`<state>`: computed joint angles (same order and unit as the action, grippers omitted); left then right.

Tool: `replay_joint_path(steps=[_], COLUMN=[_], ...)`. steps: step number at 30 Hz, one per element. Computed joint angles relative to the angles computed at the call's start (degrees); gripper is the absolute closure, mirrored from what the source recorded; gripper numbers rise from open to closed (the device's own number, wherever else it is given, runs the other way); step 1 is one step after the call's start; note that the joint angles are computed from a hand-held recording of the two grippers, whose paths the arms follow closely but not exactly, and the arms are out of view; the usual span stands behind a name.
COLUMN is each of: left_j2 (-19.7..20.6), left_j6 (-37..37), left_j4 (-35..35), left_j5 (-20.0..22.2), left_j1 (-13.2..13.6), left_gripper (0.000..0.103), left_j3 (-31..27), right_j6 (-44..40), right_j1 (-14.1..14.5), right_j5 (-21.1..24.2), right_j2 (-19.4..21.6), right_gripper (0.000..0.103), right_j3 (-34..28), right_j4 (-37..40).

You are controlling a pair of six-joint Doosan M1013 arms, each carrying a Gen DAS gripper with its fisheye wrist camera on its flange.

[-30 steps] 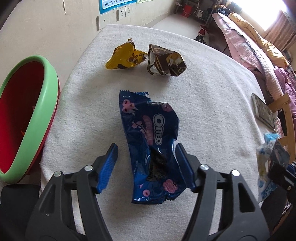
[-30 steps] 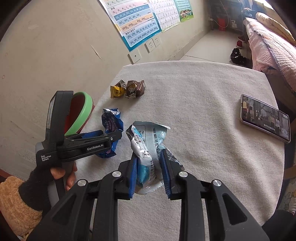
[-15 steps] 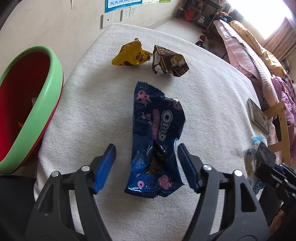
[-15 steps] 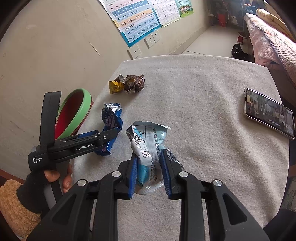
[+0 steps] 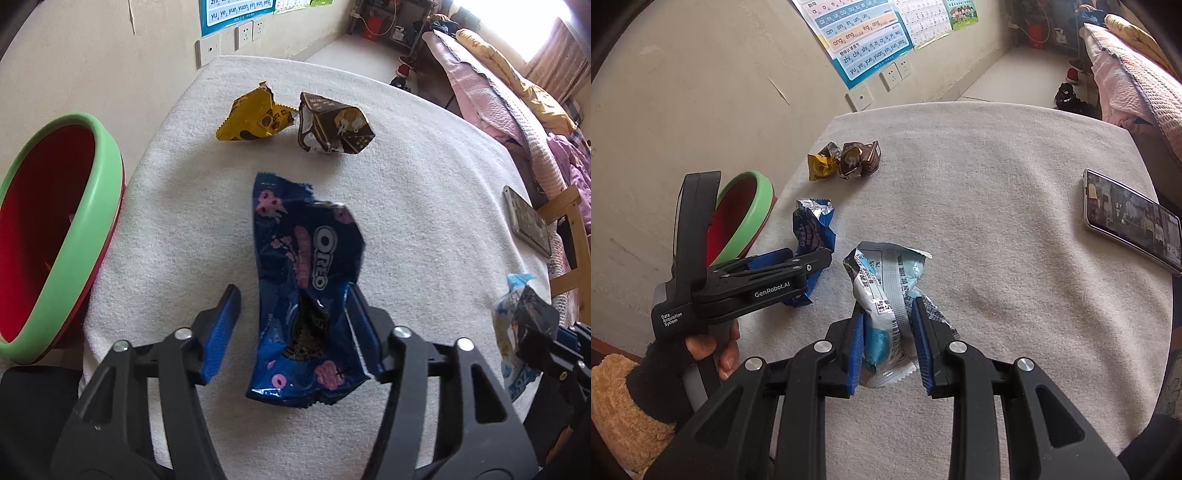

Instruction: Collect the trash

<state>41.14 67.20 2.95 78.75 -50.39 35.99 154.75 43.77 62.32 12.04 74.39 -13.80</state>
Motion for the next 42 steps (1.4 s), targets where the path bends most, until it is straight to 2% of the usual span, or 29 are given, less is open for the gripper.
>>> replay_joint_path(steps=[5, 14, 23, 42], left_j2=[-0.2, -2.6, -4.0, -5.0], left_j6=[-0.4, 0.6, 0.7, -3.5], left_j4=[-0.5, -1.0, -1.2, -0.3], left_j5=[0.5, -2.4, -2.7, -3.7], left_j1=[0.4, 0.1, -0.1, 1.1], left_gripper=[0.072, 0.073, 0.072, 0.072], left_j3=[-0.1, 2.2, 4.5, 5.7], right_j6=[-0.2, -0.7, -1.8, -4.9], right_j1=[0.1, 0.1, 0.0, 0.5], right_j5=[-0.1, 0.0, -0.1, 0.5], right_j2=[-0.1, 0.0, 0.0, 1.4], right_gripper=[0.077, 0.077, 0.077, 0.077], right_j3=[0.1, -0.1, -0.2, -2.2], right_j4=[-0.1, 0.0, 0.5, 1.1])
